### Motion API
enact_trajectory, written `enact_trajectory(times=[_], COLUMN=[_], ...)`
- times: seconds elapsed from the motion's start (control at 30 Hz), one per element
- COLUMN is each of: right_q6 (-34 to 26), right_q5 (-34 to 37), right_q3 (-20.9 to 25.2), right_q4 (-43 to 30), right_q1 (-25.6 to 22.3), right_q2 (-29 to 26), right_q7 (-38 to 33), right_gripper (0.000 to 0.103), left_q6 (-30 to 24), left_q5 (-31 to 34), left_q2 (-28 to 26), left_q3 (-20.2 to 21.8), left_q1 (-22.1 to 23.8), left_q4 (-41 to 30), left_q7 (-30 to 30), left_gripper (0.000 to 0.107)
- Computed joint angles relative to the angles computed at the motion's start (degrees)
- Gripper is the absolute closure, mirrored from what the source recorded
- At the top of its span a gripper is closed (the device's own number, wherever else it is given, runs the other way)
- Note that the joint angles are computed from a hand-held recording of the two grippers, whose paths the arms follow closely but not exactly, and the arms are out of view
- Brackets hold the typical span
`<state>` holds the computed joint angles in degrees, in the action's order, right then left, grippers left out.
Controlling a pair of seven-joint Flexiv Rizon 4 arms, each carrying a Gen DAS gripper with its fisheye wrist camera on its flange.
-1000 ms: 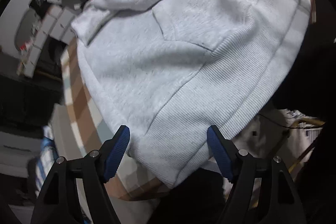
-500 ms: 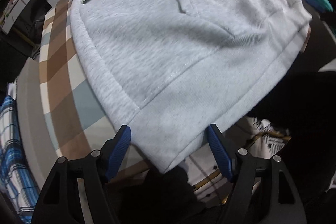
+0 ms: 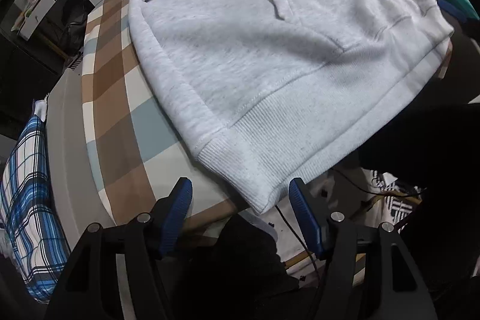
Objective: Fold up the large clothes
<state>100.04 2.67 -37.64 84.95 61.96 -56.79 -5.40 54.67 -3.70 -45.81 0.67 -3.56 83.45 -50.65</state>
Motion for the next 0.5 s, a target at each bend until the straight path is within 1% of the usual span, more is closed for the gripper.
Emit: enact_trajectory(times=[0.07, 0.1, 0.13, 0.17, 0.27, 0.33, 0.4, 0.43, 0.47, 0.5], right_q6=[0.11, 0.13, 0.11, 0.15, 0.22, 0.60, 0.98, 1.41, 1.80, 2.10], right_q5=[0.15, 0.39, 0.51, 0.55, 0.60, 1.08, 1.66, 1.97, 2.29, 2.61], right_q3=[-0.16, -0.73, -0.94, -0.75, 0.52, -0.19, -0.96, -0.94, -0.65, -0.21], right_q4=[0.01, 0.21, 0.15, 0.07, -0.17, 0.23, 0.64, 0.81, 0.78, 0.56], right_q1=[0.12, 0.53, 0.63, 0.47, -0.32, 0.24, 0.85, 0.89, 0.73, 0.41], right_q2=[-0.07, -0.19, -0.33, -0.34, -0.10, -0.22, -0.36, -0.36, -0.37, -0.44], right_q7=[0.05, 0.19, 0.28, 0.32, 0.38, 0.63, 0.73, 0.69, 0.60, 0.51], right_gripper=[0.000, 0.000, 0.000, 0.000, 0.000, 0.000, 0.000, 0.000, 0.000, 0.000], left_q6=[-0.70, -1.37, -0.30, 1.46, 5.93, 6.03, 5.76, 4.93, 3.76, 2.84], left_q5=[0.31, -0.18, -0.32, 0.09, 4.31, 6.04, 5.83, 5.28, 4.32, 3.52], left_q2=[-0.02, 0.29, 0.39, 0.41, -0.75, -1.23, -1.23, -1.06, -0.69, -0.26], left_q3=[-0.03, -1.03, -1.73, -1.45, 1.88, 2.84, 2.29, 1.58, 0.42, -0.57], left_q1=[-0.40, 0.15, 0.30, -0.34, -3.63, -4.43, -4.01, -3.42, -2.44, -1.66], left_q4=[-0.06, 0.11, 0.55, 0.97, 0.00, -0.69, -0.75, -0.69, -0.47, -0.19], left_q7=[0.13, 1.52, 2.67, 2.51, 1.28, 1.61, 1.96, 2.67, 3.97, 5.40], left_gripper=[0.045, 0.045, 0.045, 0.044, 0.044, 0.044, 0.045, 0.054, 0.066, 0.068])
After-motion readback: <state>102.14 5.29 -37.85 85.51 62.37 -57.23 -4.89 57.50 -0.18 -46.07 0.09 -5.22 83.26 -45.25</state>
